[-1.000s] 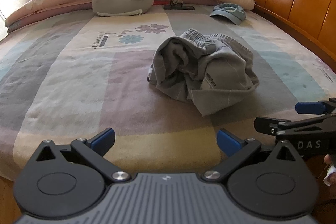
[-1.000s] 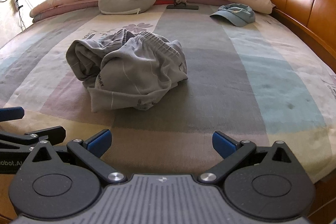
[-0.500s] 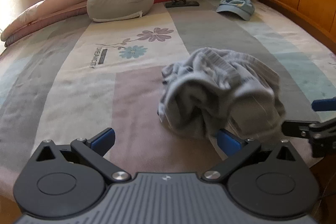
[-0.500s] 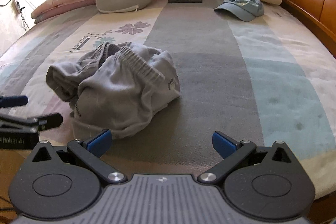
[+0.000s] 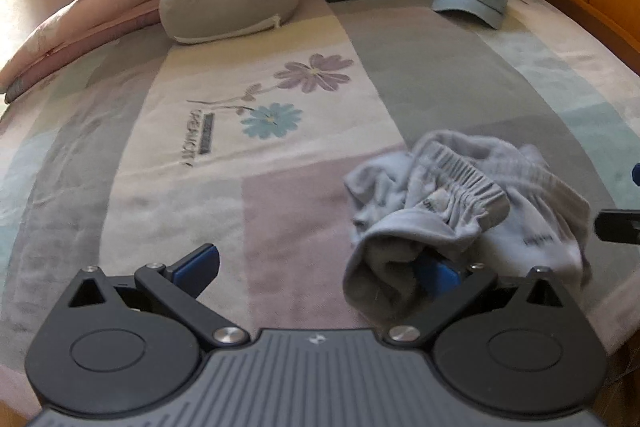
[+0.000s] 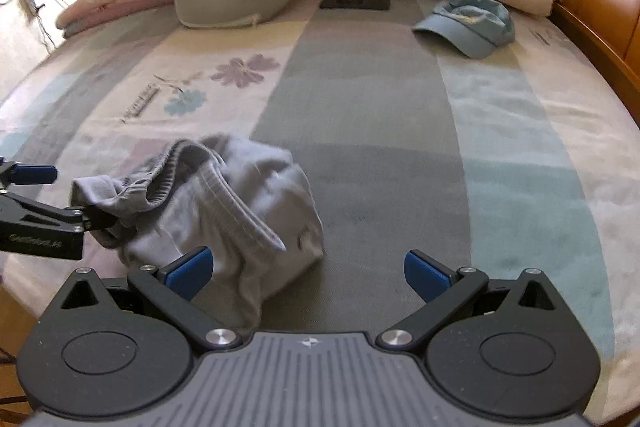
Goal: Fold clothes
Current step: 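Move the right tool to the sweatpants waistband and close on it, then lift the waistband with the right tool and pull it across the bed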
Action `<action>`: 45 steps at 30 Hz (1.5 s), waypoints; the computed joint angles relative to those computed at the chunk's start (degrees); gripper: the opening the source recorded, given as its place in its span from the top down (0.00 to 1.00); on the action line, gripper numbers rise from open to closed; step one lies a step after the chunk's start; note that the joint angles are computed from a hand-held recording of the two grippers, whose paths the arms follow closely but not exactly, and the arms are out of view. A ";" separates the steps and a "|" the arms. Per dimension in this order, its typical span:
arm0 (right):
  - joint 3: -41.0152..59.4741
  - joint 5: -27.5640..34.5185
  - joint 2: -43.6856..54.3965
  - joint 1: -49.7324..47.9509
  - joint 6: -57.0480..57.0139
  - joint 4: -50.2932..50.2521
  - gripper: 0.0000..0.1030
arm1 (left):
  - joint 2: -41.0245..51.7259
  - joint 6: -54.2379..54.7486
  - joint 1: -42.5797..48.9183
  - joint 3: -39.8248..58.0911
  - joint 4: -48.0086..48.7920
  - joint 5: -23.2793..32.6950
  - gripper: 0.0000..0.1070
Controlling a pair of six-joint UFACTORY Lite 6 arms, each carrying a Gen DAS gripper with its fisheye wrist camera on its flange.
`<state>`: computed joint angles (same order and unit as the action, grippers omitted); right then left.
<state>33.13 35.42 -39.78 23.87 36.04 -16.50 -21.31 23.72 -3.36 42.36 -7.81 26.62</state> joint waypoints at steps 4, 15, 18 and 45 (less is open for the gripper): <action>3.69 -2.07 3.46 -2.91 -8.36 8.07 0.00 | 4.95 5.82 4.23 4.64 -3.33 -0.36 0.04; 14.29 -5.08 15.55 5.10 -5.34 5.23 0.26 | 12.50 44.59 20.02 10.06 -31.47 8.92 0.04; 18.83 -5.19 21.03 5.87 -7.45 6.37 0.42 | 13.76 51.76 23.39 10.10 -34.69 12.13 0.04; 39.91 15.86 54.37 -21.65 -89.19 63.43 0.64 | 3.74 29.96 19.86 -0.75 -29.50 6.29 0.04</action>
